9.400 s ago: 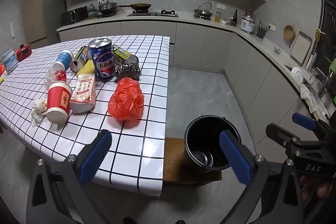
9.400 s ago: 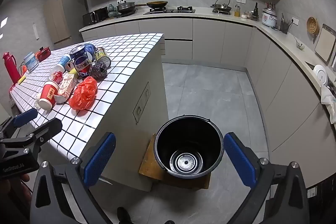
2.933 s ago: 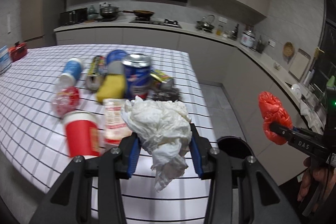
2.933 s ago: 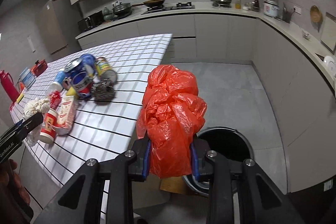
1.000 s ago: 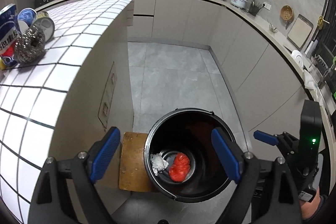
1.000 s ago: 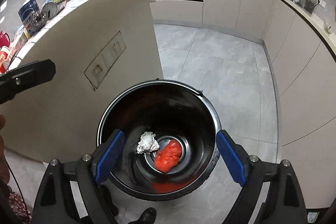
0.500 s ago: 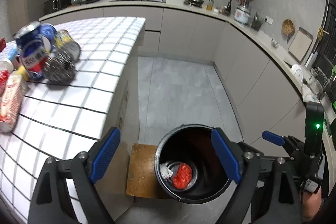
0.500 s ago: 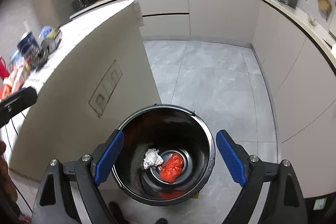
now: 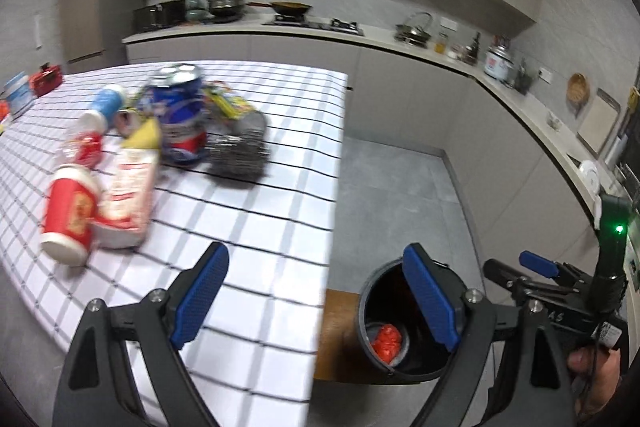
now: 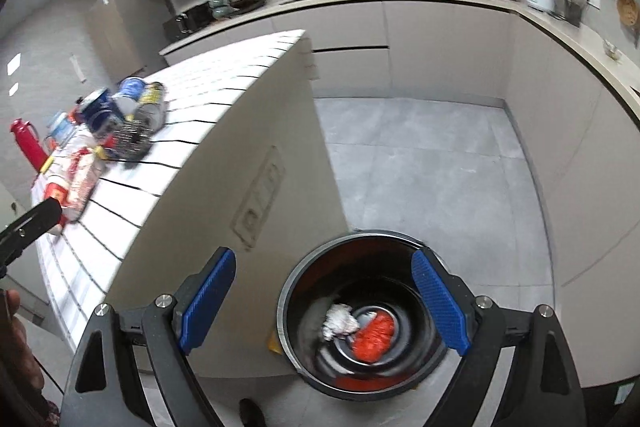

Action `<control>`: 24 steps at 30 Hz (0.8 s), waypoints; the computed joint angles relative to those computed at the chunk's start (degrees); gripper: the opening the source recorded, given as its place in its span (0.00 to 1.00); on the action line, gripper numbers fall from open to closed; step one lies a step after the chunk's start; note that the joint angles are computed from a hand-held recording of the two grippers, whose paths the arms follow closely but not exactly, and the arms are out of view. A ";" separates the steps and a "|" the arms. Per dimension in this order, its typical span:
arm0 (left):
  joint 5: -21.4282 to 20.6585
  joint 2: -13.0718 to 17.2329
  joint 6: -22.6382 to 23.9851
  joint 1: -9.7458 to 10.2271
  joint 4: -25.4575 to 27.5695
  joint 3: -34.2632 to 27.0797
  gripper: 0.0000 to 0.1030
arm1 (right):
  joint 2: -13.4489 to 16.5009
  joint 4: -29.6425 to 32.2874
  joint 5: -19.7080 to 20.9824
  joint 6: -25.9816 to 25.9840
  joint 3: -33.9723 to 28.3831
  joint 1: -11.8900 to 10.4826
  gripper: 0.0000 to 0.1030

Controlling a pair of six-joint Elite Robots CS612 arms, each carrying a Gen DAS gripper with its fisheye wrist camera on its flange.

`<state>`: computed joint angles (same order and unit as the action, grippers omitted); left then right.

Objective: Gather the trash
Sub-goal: 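Move both tools back to the counter toward the red cup and steel wool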

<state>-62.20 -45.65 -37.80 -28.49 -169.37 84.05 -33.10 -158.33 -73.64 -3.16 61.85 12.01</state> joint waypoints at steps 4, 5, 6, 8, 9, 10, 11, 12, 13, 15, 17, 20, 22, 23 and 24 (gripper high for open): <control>2.34 -1.67 -0.85 0.76 -1.10 3.18 0.87 | 0.02 -0.48 1.14 -0.39 -0.62 1.11 0.89; 2.81 -2.13 -1.01 1.00 -1.53 4.08 0.87 | 0.07 -0.51 1.25 -0.58 -0.96 1.56 0.89; 3.22 -2.56 -1.27 1.15 -1.95 4.96 0.87 | 0.13 -0.52 1.34 -0.75 -1.29 1.96 0.89; 4.03 -3.40 -2.22 1.85 -3.03 6.76 0.87 | 0.19 -0.40 1.45 -1.09 -1.75 2.57 0.89; 4.51 -3.72 -2.70 2.12 -3.22 7.37 0.87 | 0.29 -0.33 1.32 -1.28 -2.19 3.05 0.89; 4.77 -4.07 -3.04 2.33 -3.44 8.00 0.87 | 0.41 -0.31 1.24 -1.35 -2.55 3.37 0.89; 5.02 -4.31 -3.35 2.71 -3.56 8.53 0.87 | 0.55 -0.22 1.26 -1.35 -2.98 3.64 0.89; 5.53 -4.54 -3.66 2.96 -3.48 8.99 0.87 | 0.74 -0.04 1.16 -1.34 -3.55 4.08 0.89; 6.07 -4.70 -4.02 3.38 -3.31 9.41 0.87 | 0.96 0.13 1.10 -1.43 -4.02 4.30 0.89; 7.48 -4.92 -5.33 3.95 -2.85 10.13 0.87 | 1.30 0.56 0.94 -1.72 -5.00 5.00 0.89; 7.60 -5.06 -6.99 4.83 -2.10 10.67 0.87 | 1.79 1.13 0.77 -1.99 -6.26 5.65 0.89; 6.51 -4.86 -7.45 6.06 -1.52 10.73 0.87 | 3.03 2.38 0.27 -2.28 -8.98 6.69 0.89; 4.83 -4.32 -7.43 7.12 -1.44 10.22 0.87 | 3.99 3.45 0.18 -2.50 -11.03 7.27 0.89; 4.18 -4.10 -7.45 7.49 -1.22 9.98 0.87 | 4.87 4.30 0.01 -2.77 -12.77 7.70 0.89; 3.45 -3.88 -7.68 7.90 -0.95 9.72 0.87 | 5.62 5.16 -0.14 -3.11 -14.25 8.03 0.89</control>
